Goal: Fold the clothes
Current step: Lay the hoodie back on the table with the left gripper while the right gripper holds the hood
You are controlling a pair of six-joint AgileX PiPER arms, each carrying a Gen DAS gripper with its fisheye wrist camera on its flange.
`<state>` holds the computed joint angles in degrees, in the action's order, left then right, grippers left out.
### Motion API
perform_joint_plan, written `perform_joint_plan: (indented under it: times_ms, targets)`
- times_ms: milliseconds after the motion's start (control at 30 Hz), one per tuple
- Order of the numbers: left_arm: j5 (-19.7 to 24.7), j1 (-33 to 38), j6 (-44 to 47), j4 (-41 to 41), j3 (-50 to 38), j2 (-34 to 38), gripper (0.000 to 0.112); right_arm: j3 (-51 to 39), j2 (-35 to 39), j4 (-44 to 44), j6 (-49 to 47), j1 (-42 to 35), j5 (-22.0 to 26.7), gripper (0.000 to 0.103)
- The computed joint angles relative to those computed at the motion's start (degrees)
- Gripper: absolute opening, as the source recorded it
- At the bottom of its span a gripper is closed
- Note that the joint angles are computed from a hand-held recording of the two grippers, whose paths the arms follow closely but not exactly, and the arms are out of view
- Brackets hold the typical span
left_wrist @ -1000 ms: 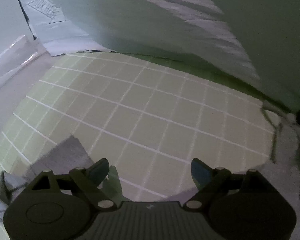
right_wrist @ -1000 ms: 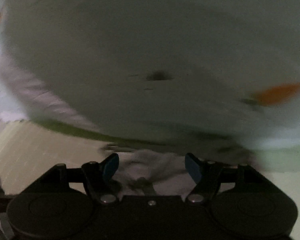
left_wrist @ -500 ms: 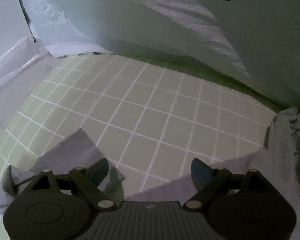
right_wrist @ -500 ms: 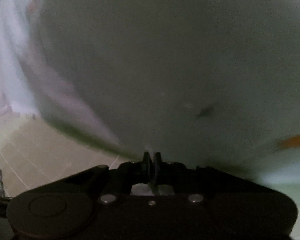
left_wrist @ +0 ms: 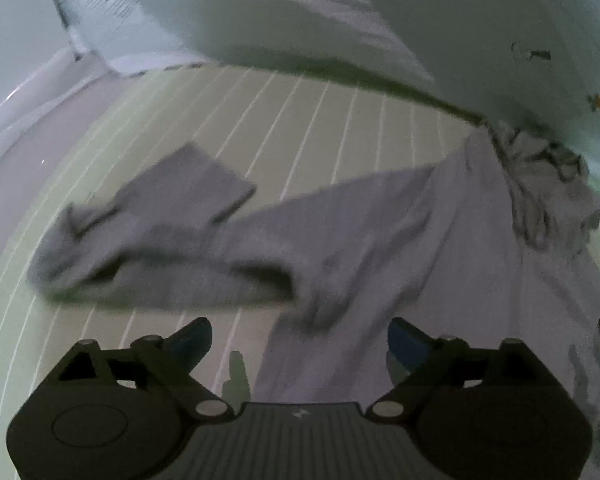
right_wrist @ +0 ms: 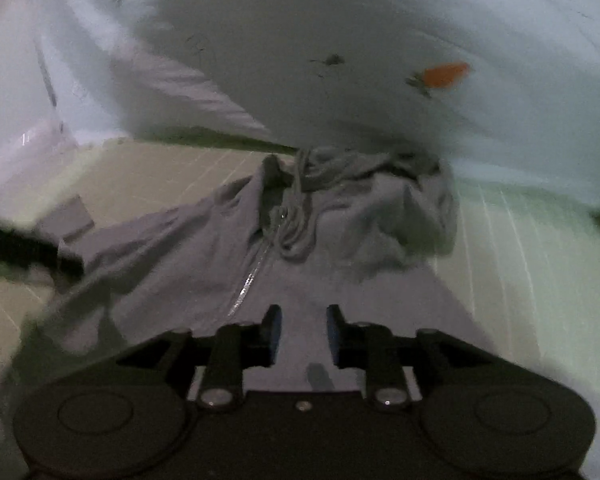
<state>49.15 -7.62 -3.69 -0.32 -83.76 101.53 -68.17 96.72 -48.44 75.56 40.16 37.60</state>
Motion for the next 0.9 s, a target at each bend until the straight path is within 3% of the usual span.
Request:
perform_joint_plan:
  times_ms: [100,233,267,367,500,600,767,800,867,900]
  targets:
    - [1.32,0.40,-1.43,0.74,1.26,-0.60,0.095,-0.88,0.68,-3.54,2.56,0.02,0.51,0.046]
    - [1.44,0.28,-2.37,3.12,-1.56,1.83,0.098,-5.69,3.80,-7.95,3.34,-2.05,0.41,0.087]
    - [1.76,0.18,-3.07,3.91,-2.83,2.97,0.098,-6.66,4.57,-8.81,3.26,-2.71,0.51,0.092]
    - [3.72,0.23,-4.73,5.20,-8.57,7.78,0.098,-14.28,10.29,-6.09,-3.86,-5.48,1.00,0.101]
    - [8.12,0.33,-5.29,5.69,-18.12,15.18,0.100,-27.00,19.52,0.27,-14.36,-9.28,1.44,0.101]
    - [9.48,0.48,-5.09,4.84,-22.41,18.34,0.103,-37.73,26.95,7.47,-24.70,-11.90,2.91,0.085]
    - [9.50,0.66,-4.64,3.43,-24.85,20.22,0.103,-56.43,39.25,20.56,-40.96,-15.16,7.34,0.038]
    - [9.26,0.66,-4.60,3.39,-24.60,20.13,0.103,-59.82,41.41,22.29,-43.12,-15.57,8.40,0.034]
    - [8.21,0.61,-4.48,3.47,-23.38,19.57,0.103,-62.34,43.23,24.51,-45.11,-16.19,8.72,0.004]
    - [7.96,0.60,-4.48,3.54,-23.03,19.39,0.103,-60.66,42.44,24.70,-44.59,-16.39,7.15,0.004]
